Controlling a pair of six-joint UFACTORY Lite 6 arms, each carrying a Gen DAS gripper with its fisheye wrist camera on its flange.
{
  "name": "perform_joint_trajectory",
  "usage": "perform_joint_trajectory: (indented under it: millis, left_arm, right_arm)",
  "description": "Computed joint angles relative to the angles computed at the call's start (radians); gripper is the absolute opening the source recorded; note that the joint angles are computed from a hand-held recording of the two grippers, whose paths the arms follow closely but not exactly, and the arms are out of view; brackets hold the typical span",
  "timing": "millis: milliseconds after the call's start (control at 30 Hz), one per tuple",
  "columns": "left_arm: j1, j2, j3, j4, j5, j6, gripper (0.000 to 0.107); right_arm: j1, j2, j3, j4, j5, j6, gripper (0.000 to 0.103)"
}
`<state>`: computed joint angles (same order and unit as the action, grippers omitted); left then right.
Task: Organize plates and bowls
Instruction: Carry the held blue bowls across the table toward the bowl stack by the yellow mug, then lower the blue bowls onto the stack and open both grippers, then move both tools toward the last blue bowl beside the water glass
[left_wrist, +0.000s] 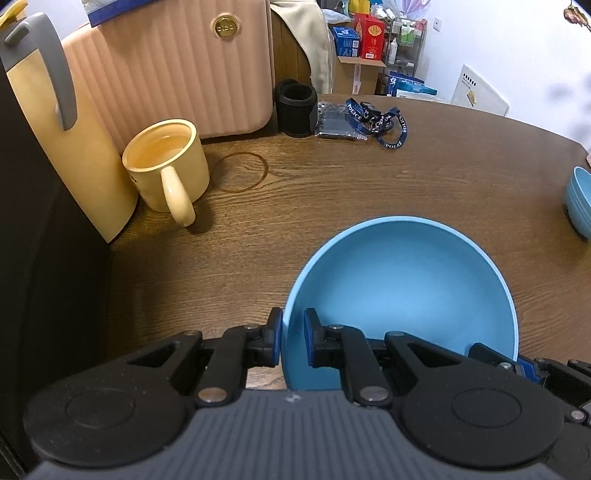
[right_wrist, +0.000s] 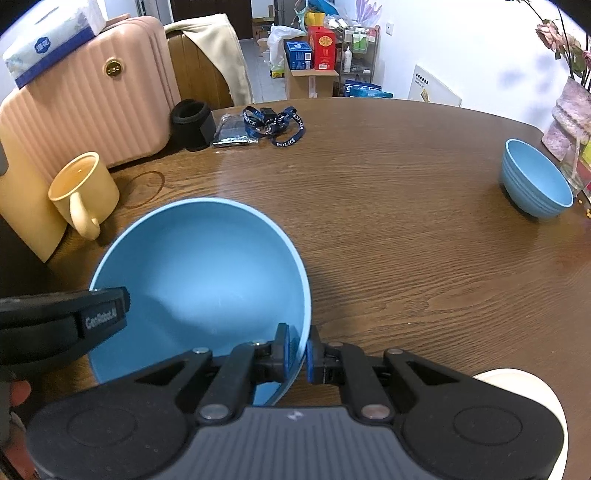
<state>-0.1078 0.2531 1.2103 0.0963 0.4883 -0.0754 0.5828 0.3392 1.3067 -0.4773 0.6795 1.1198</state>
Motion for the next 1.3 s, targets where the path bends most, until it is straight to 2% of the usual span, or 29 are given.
perform_joint_trajectory:
  millis: [500, 567, 600, 667, 733, 800, 867, 900, 933, 1000, 1067, 1100, 1133, 1300]
  left_arm:
    - [0.001, 0.004, -0.005, 0.003, -0.005, -0.001, 0.014]
    - [0.006, -0.011, -0.014, 0.007, -0.011, -0.005, 0.015]
    - [0.011, -0.019, -0.018, 0.002, -0.013, 0.000, 0.017]
    - [0.021, -0.036, -0.025, -0.004, -0.014, -0.001, 0.025]
    - [0.029, -0.054, -0.035, 0.016, -0.024, -0.025, 0.046]
    - [0.035, -0.071, -0.045, 0.045, -0.034, -0.055, 0.053]
    - [0.048, -0.087, -0.053, 0.027, -0.042, -0.038, 0.068]
    - [0.052, -0.096, -0.058, 0.036, -0.046, -0.051, 0.080]
    - [0.054, -0.106, -0.066, 0.044, -0.053, -0.061, 0.086]
    - [0.065, -0.127, -0.079, 0.005, -0.062, -0.020, 0.091]
    - [0.068, -0.139, -0.085, 0.000, -0.061, -0.021, 0.101]
    - [0.067, -0.152, -0.096, 0.011, -0.070, -0.039, 0.103]
    - [0.068, -0.163, -0.105, 0.008, -0.077, -0.041, 0.103]
    - [0.071, -0.194, -0.124, -0.009, -0.076, -0.037, 0.103]
  right_arm:
    - [0.008, 0.001, 0.001, -0.014, 0.003, 0.011, 0.013]
    - [0.007, -0.014, -0.013, -0.025, -0.002, 0.019, 0.016]
    - [0.006, -0.018, -0.017, -0.030, -0.004, 0.023, 0.022]
    - [0.002, -0.034, -0.032, -0.037, -0.011, 0.033, 0.036]
    - [-0.001, -0.051, -0.046, -0.049, -0.014, 0.051, 0.056]
    - [-0.004, -0.064, -0.059, -0.063, -0.015, 0.068, 0.064]
    - [-0.011, -0.085, -0.077, -0.068, -0.021, 0.077, 0.076]
    - [-0.014, -0.096, -0.089, -0.071, -0.026, 0.083, 0.084]
    - [-0.017, -0.110, -0.102, -0.077, -0.032, 0.091, 0.086]
    - [-0.022, -0.140, -0.128, -0.082, -0.044, 0.098, 0.088]
    - [-0.024, -0.159, -0.143, -0.081, -0.046, 0.098, 0.093]
    - [-0.027, -0.167, -0.151, -0.077, -0.050, 0.092, 0.100]
    - [-0.030, -0.178, -0.160, -0.070, -0.055, 0.086, 0.103]
    - [-0.037, -0.235, -0.207, -0.062, -0.067, 0.085, 0.103]
